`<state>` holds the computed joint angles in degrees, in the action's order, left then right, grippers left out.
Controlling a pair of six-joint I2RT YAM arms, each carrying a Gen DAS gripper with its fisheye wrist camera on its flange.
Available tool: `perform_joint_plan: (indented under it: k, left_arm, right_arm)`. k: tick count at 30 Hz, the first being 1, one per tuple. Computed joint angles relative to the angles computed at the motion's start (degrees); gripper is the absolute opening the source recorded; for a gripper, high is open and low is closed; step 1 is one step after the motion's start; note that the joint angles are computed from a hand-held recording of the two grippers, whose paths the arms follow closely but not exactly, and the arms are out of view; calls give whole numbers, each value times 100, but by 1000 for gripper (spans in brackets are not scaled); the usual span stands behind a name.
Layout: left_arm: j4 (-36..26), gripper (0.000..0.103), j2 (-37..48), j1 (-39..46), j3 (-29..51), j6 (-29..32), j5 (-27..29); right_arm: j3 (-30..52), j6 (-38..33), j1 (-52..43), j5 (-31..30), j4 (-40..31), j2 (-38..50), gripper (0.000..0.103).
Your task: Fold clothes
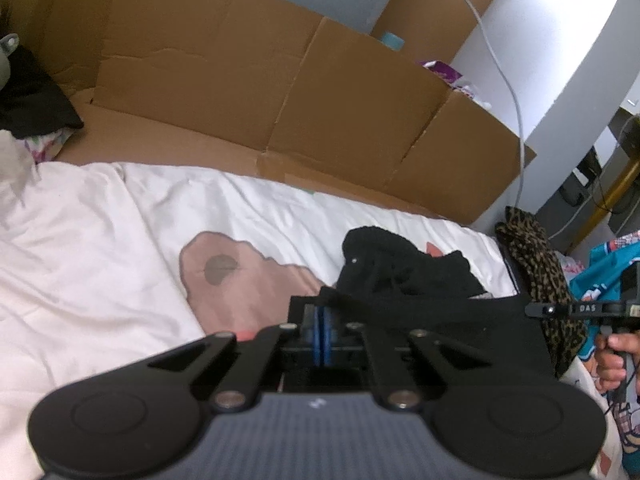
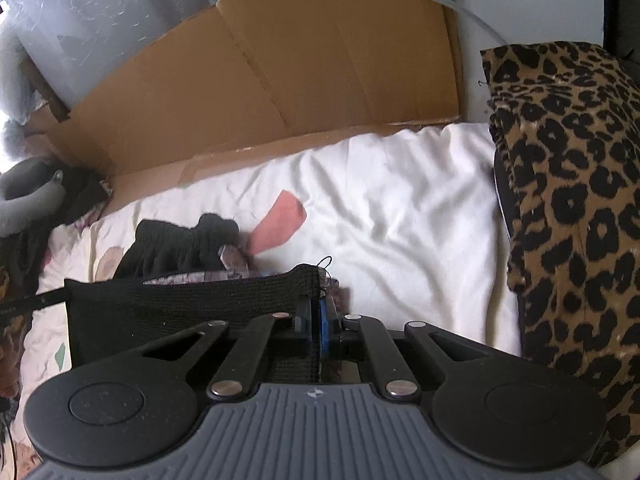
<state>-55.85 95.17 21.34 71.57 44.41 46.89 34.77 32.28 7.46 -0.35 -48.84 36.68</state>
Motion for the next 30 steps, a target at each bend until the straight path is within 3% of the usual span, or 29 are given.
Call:
perform_joint_plan:
  k: [8, 17, 20, 24, 25, 27, 30]
  left_arm:
    - [883, 2, 42, -322, -467, -613, -484]
    - [1350, 3, -41, -535, -803, -701, -854]
    - [1339, 8, -198, -547, -870, -817, -892]
    - [1109, 24, -349, -328, -836, -667, -691]
    - [1052, 29, -354, -296, -822, -574, -697]
    - [1030, 29, -331, -313, -803, -488, -757]
    - [1110, 33, -254, -413, -795, -605, -837]
  right_arm:
    - [-39, -165, -170, -62, 653, 932, 3]
    - [-342, 87, 211, 265, 1323, 1635, 3]
    - [-288, 354, 438, 470, 1306, 1747, 5]
    - [-171, 287, 577, 527, 1112, 1591, 13]
    - [-173, 233, 599, 575, 1074, 1524, 22]
    - [-185, 153, 614, 644, 1017, 1403, 32]
    - [-302, 198, 491, 467, 1096, 1281, 37]
